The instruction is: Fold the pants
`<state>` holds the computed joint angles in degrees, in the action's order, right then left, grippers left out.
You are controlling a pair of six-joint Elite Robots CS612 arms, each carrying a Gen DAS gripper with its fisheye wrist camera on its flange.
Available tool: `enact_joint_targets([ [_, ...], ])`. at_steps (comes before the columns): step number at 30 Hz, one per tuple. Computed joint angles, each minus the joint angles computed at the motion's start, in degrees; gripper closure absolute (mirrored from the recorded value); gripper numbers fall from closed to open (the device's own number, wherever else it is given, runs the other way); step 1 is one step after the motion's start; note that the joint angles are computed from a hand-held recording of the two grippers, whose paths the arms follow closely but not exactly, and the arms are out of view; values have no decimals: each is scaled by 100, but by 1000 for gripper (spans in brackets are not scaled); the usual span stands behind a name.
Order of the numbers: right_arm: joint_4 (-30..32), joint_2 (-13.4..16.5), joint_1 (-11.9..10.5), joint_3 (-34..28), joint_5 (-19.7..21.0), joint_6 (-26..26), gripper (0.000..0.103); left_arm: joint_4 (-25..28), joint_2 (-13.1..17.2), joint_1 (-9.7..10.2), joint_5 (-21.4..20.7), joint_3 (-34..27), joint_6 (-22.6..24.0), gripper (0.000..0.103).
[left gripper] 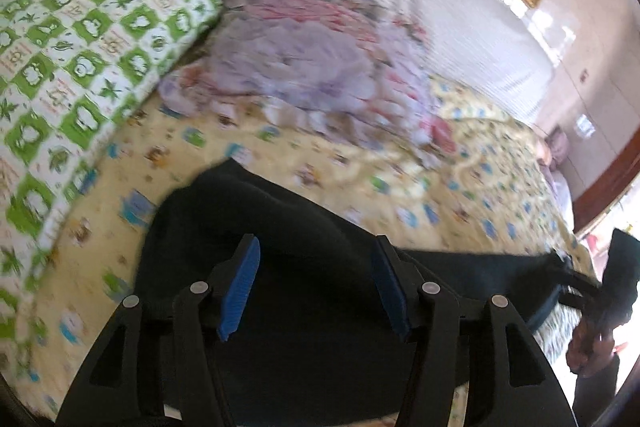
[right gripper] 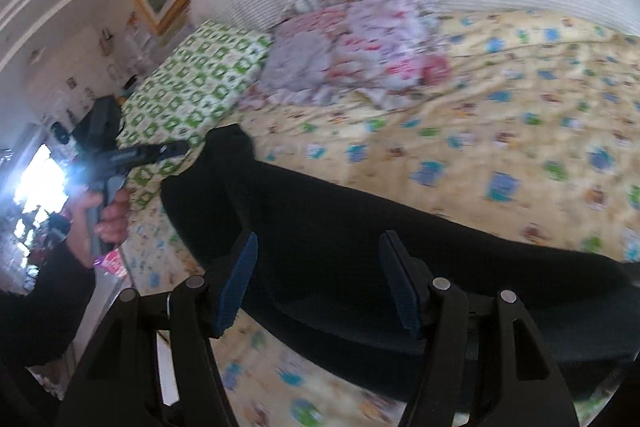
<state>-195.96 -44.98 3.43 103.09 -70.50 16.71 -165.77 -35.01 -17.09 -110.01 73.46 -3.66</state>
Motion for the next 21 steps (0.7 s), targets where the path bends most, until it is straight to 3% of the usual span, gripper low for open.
enact_joint_targets([
  [10,1042,426,107,-948,666,-93,39,1485,624,71,382,-1468,558,38],
  [15,1575,634,116,-1371,970,-138,39,2699,1099,95,294,-2477,934,34],
  [19,1943,811,138,-1706,1187,-178,39,3303,1376,22,742,-2970,1099,34],
  [21,2119,885,161,-1848,1221,-219,39,3480,1479,14,776,-3121,1131,34],
])
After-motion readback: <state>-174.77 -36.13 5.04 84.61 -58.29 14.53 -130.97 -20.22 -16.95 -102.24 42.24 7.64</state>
